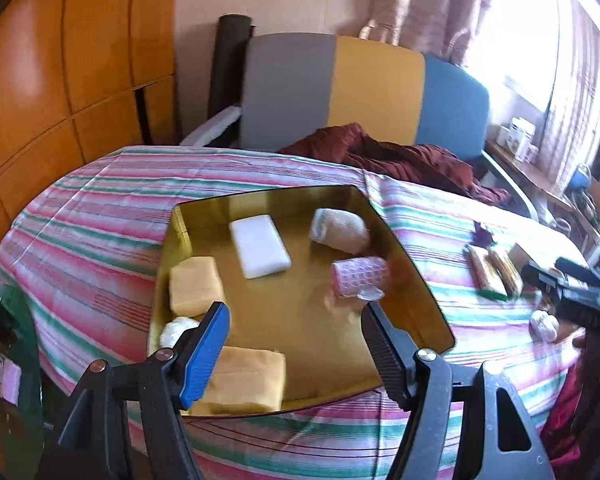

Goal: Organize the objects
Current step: 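Move both tools back toward the snack packets and boxes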

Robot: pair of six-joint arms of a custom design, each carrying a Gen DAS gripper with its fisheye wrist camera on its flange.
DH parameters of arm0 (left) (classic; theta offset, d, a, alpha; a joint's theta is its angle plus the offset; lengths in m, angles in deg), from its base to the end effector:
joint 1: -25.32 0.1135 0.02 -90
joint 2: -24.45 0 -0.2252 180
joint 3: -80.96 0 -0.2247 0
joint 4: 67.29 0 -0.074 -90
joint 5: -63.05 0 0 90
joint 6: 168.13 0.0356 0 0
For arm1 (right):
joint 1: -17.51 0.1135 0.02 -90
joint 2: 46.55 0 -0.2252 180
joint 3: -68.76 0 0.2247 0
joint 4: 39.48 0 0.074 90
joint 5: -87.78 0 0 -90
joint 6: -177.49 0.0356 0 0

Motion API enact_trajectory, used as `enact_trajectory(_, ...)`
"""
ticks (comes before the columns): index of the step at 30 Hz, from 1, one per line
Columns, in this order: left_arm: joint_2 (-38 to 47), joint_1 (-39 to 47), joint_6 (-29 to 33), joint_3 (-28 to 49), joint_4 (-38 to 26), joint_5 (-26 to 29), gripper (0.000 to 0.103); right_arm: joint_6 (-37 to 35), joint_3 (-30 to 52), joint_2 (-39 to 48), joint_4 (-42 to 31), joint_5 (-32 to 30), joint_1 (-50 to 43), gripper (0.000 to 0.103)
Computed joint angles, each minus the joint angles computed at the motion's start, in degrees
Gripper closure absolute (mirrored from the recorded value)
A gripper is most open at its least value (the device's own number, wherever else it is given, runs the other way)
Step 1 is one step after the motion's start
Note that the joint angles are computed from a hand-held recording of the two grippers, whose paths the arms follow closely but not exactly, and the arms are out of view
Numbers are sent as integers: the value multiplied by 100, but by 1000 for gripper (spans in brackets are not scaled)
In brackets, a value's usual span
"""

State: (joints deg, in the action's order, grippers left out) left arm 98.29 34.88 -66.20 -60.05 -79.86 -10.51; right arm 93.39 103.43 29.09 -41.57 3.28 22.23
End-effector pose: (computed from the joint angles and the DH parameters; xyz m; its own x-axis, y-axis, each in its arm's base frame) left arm 0.2136 0.0258 0.1218 -0.7043 0.0824 -0.7051 0.1790 0.9818 -0.0640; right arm 0.2133 0.0142 0.1096 -0.6781 0.0467 -0.7335 0.0579 0.9983 0.0100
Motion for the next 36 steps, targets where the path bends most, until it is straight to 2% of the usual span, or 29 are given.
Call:
enact_trajectory(5, -48, -489, 1, 93, -150, 4, 36, -609, 260, -191, -218, -518, -1343, 0)
enact_trajectory(9, 5, -999, -85, 269, -294, -21, 37, -952, 650, 167, -6, -796, -2445, 0)
enact_trajectory(13, 288, -1756, -332, 545, -320, -293, 37, -901, 976, 1002, 577, -1194, -3380, 0)
enact_trajectory(16, 694, -2416, -533, 887, -335, -475, 37, -617, 1039, 1601, 992, -1833, -4111, 0)
enact_trajectory(20, 1523, -3266, -757, 1437, -248, -876, 37, -398, 1552, 2095, 532, -2342, -4621, 0)
enact_trajectory(25, 3000, -4074, -1048, 2633, -390, -1196, 37, -214, 1703, 2039, 165, -2955, -4950, 0)
enact_trajectory(31, 4790, -4522, -1394, 4527, -953, -1044, 37, -187, 1746, 2024, 13, -3124, -4951, 0)
enact_trajectory(36, 5894, -4760, -1481, 5959, -1500, -1192, 38, -192, 1782, 1972, -87, -3249, -5002, 0)
